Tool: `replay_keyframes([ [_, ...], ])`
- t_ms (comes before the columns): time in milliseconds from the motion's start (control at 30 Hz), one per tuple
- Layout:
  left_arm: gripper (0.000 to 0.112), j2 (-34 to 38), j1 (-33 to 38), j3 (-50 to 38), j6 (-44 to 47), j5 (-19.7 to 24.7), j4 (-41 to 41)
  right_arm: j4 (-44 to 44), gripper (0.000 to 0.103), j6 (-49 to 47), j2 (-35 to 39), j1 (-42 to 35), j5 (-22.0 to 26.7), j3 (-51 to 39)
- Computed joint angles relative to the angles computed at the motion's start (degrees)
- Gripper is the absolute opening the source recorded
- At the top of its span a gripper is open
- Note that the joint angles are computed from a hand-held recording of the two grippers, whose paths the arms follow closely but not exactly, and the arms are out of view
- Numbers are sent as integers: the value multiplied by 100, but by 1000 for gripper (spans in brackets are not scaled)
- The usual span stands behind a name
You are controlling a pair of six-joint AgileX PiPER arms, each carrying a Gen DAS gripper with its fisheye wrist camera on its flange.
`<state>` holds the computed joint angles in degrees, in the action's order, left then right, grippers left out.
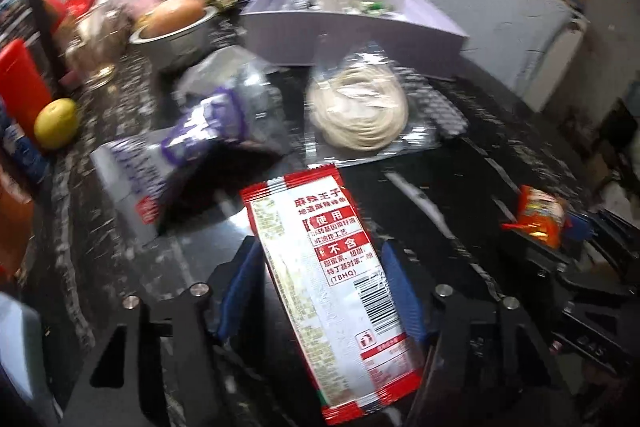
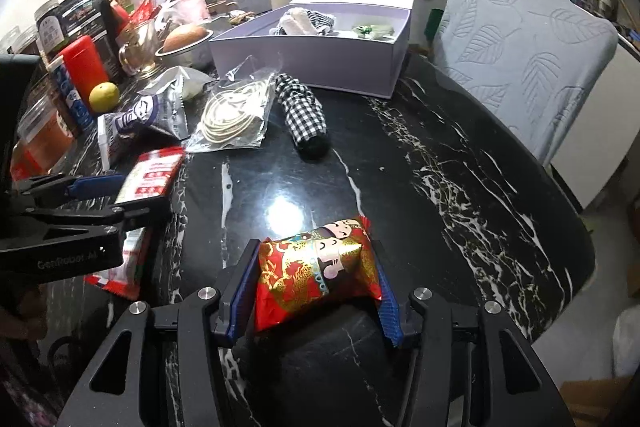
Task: Organize soft objects
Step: 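Grasp the long red-and-white snack packet with the left gripper while the right lifts its packet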
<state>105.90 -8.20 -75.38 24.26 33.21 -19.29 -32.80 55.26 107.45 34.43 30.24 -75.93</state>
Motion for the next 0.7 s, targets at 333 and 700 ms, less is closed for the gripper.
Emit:
replay_keyframes([
  [333,58,-241,54,110,1436,740,-895,-24,51,152,-57,82,137,38],
  [700,77,-401,-316,506,640,154,19,-70,51,382,-126,205,337,81],
])
